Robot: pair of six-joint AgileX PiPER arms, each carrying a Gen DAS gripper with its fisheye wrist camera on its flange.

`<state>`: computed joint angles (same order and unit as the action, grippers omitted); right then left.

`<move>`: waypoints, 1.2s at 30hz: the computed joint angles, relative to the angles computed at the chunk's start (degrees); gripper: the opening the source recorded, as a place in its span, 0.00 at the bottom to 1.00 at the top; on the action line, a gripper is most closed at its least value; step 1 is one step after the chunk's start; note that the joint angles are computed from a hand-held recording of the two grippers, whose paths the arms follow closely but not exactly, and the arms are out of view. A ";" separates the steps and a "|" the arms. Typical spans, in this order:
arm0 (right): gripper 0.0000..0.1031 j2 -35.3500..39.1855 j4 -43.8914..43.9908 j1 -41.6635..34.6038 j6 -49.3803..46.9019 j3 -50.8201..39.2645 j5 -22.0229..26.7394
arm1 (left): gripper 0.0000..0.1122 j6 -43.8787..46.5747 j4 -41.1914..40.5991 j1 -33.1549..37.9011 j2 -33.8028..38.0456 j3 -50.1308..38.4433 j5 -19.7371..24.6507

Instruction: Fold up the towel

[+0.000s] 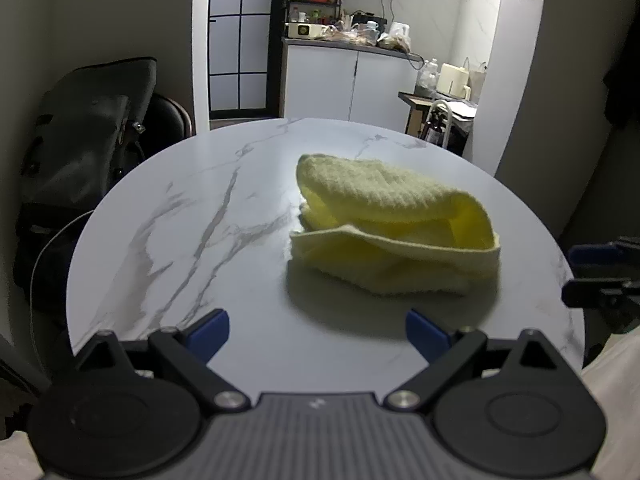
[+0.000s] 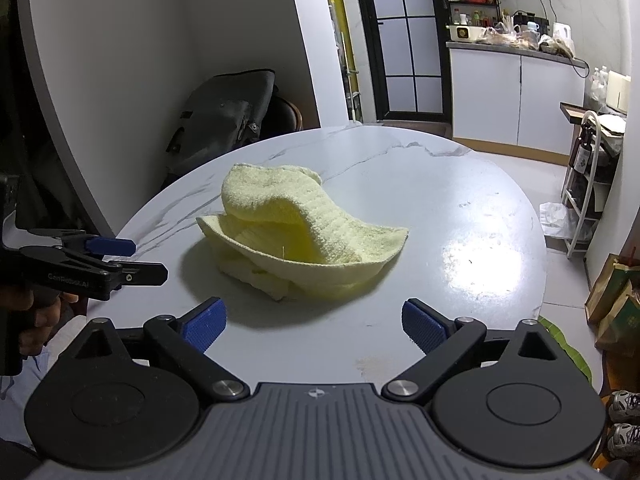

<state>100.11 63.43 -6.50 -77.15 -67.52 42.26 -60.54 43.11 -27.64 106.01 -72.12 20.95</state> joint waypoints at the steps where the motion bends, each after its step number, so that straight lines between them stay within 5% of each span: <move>1: 0.94 0.06 -0.03 0.05 -0.03 -0.01 0.06 | 0.86 -0.08 0.11 0.00 -0.06 0.09 -0.05; 5: 0.86 -0.09 -0.22 0.04 -0.18 0.32 0.42 | 0.86 -0.57 0.09 0.44 -0.46 1.01 -1.48; 25: 0.86 0.94 -1.97 -0.24 1.15 -2.56 0.49 | 0.86 2.04 -1.55 1.66 0.68 -1.02 -1.49; 30: 0.78 1.83 -3.52 -0.65 1.06 -4.01 1.55 | 0.86 2.17 -1.03 1.77 1.42 -2.26 -0.91; 36: 0.73 3.15 -5.62 -0.88 0.70 -6.08 1.91 | 0.82 10.12 -6.10 2.75 1.70 -2.99 -1.21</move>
